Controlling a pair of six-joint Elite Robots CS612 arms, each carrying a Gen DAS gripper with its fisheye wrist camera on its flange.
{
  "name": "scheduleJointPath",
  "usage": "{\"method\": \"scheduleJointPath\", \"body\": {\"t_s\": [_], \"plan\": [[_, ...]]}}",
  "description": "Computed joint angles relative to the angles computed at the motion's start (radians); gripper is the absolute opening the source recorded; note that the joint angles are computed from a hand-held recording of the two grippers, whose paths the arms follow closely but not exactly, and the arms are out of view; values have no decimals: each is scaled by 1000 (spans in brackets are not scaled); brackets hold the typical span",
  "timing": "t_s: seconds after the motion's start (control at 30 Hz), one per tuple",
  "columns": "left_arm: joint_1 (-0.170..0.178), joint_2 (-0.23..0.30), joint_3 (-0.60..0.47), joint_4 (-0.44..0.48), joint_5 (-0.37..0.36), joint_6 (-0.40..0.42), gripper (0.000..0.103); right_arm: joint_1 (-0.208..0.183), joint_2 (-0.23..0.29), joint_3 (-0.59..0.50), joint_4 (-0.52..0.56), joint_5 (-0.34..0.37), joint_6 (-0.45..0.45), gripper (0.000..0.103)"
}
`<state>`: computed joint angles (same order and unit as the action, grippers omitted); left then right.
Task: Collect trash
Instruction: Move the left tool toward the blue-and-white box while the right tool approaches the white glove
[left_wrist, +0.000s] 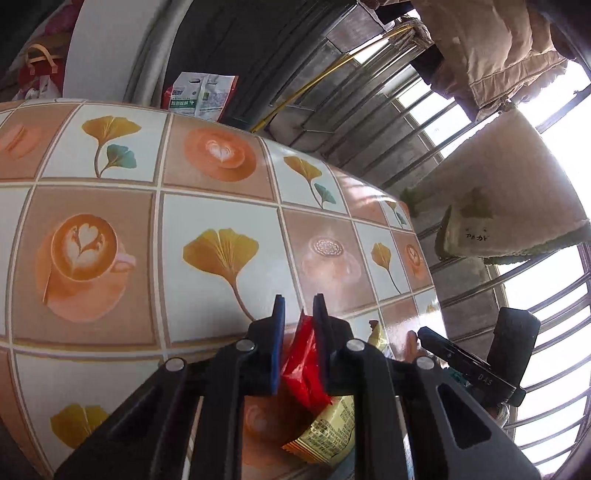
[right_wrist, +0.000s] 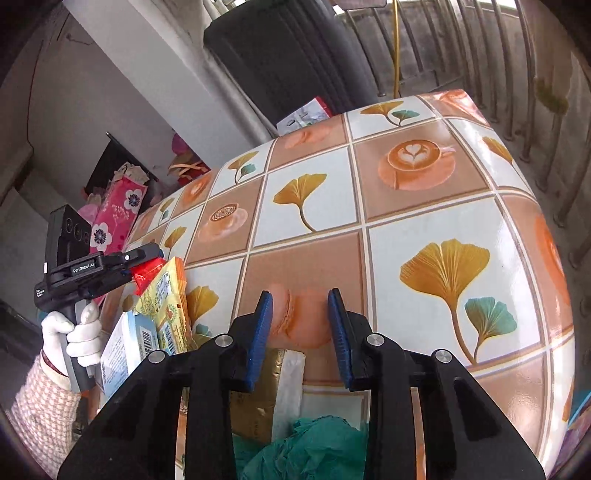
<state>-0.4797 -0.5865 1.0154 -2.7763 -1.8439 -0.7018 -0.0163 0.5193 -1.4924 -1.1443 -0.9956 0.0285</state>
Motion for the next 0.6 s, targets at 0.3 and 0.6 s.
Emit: {"method": "scheduleJointPath", "body": {"t_s": [0.3, 0.6], "plan": [[-39, -63, 151, -112, -37, -49, 4, -1, 15, -56, 110, 76, -97, 10], [-80, -141, 290, -158, 23, -21, 8, -15, 49, -190, 254, 72, -165, 10]]}}
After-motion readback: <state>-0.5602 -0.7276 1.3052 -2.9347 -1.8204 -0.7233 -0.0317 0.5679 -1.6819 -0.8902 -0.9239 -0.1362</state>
